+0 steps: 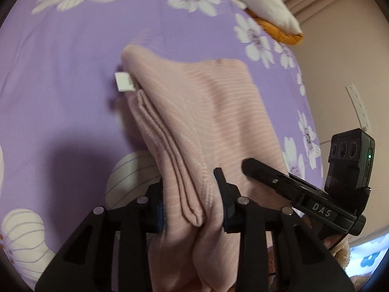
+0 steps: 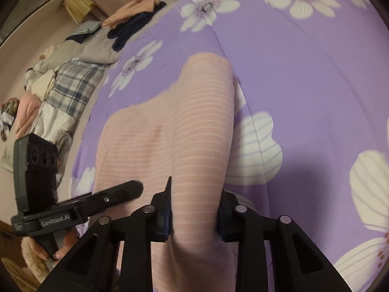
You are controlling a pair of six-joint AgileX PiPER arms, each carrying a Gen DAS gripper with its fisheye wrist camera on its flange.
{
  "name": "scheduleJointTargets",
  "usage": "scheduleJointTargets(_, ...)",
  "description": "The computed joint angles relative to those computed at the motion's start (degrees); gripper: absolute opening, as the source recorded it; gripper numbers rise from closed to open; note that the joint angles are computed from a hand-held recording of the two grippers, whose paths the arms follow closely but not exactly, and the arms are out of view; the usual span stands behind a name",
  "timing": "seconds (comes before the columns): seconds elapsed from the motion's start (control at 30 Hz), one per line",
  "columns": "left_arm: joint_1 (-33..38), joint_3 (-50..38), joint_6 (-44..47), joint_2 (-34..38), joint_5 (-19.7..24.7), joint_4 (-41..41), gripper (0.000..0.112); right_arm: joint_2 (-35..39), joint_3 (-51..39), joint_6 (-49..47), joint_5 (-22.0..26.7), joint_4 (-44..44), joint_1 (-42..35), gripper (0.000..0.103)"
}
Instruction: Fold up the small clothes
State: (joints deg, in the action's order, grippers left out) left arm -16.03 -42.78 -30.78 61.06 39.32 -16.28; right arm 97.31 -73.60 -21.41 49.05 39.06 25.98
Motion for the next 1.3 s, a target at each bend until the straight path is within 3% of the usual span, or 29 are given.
scheduleJointTargets(0.13,-2.4,-6.3,-2.5,0.4,0.6,5.5,0.032,-1.9,-3.1,-0.1,0.3,-0.6,-0.7,0.029)
scheduleJointTargets(0.33,1.6,-12.7,5.8,6.7,-2.7,0.9,0.033,0.8,-11.1,-2.1,0.5,0.5,-3.7,0.029)
scheduleJointTargets(0.43,1.6,-14.7,5.8,11.3,-4.8,2.1,0.033,3.6,-14.2,-1.2,-0.5,-1.7,-3.6,0.029)
scheduleJointTargets(0.7,5.7,-16.5,12.2,21.1,-5.6,-4.0,0.033,13.1,-22.3,2.8,1.5,-6.5,-3.6,0.029)
scheduleJointTargets(1.0,5.1,-15.9,8.0,23.3,-4.7,-0.3,0.040,16.0,-22.3,8.2,1.6,-10.9,-2.7,0.034)
scheduleJointTargets(1.1,3.3,-18.3,1.7,22.6,-1.6,6.5,0.046,15.7,-23.1,10.2,2.9,-12.1,-3.1,0.044)
scheduleJointTargets(1.17,2.0,-19.3,-2.0,21.0,-0.1,10.9,0.068,13.8,-21.9,12.5,1.8,-15.2,-2.5,0.045)
scheduleJointTargets(1.23,0.1,-20.2,-6.3,18.2,1.9,15.9,0.083,11.3,-20.4,13.7,0.6,-17.3,-2.3,0.053)
scheduleJointTargets(1.3,-2.1,-21.2,-9.4,15.5,4.1,20.2,0.088,8.6,-19.2,15.3,0.4,-18.5,-2.5,0.064)
